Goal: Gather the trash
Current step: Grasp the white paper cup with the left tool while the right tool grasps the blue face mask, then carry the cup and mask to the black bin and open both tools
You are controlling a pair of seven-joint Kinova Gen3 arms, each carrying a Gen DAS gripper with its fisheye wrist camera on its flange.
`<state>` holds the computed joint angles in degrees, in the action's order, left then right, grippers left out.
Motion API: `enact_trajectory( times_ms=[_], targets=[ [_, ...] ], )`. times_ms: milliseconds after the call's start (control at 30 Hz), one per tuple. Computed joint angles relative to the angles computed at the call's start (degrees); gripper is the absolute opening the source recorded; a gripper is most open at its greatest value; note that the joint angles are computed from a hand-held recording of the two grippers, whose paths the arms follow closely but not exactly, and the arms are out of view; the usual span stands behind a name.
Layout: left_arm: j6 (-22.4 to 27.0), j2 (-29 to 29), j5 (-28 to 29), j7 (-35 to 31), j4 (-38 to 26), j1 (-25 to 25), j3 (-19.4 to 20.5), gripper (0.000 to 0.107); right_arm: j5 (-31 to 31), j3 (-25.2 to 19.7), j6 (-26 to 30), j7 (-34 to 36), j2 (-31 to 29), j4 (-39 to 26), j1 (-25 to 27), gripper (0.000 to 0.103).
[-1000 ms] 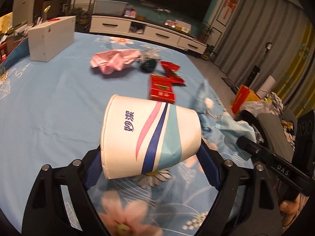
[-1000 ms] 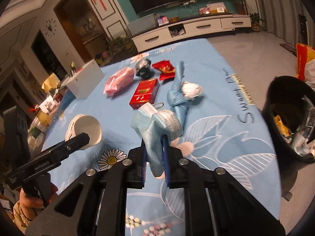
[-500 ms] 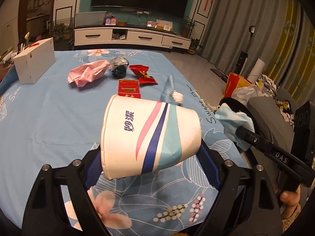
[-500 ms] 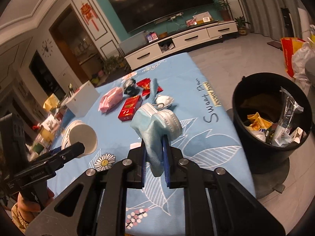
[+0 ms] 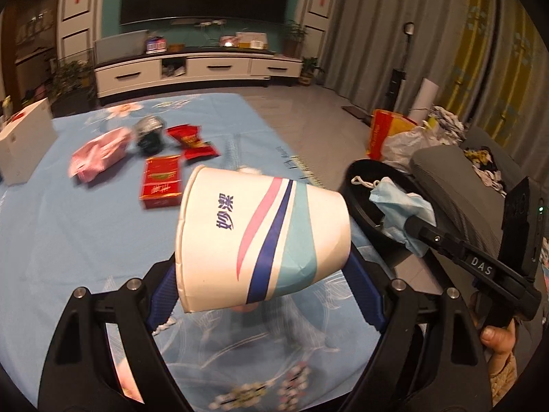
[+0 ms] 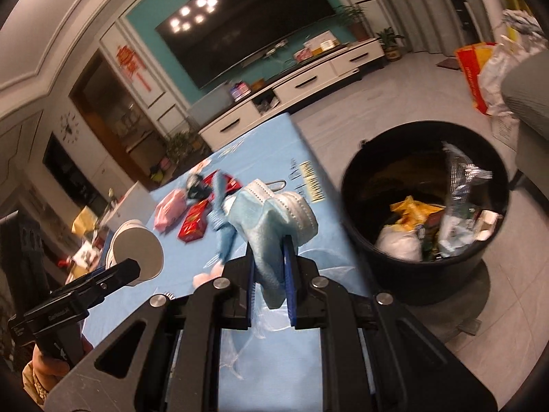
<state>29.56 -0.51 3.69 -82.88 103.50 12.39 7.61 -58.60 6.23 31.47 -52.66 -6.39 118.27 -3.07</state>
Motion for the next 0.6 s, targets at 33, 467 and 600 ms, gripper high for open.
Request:
enact_trajectory(
  times_ms=[33, 467, 600],
  targets=[
    [0.0, 0.8, -0.1, -0.2, -0.9, 0.4, 0.4, 0.085, -0.6, 0.8, 0.0, 0.5, -0.3, 0.4, 0.5, 0.015],
    [-1.3, 11.8, 3.6, -6.9, -10.8, 5.6, 4.0, 0.085, -4.2, 8.1, -0.1, 3.4, -2.0, 3.7, 7.4, 0.015],
    [-1.2, 15.6, 1.0, -6.7, -14.5, 9.1, 3.7, 0.085, -5.1, 7.8, 0.7, 4.6, -0.8, 3.6, 8.5, 0.015]
  ],
)
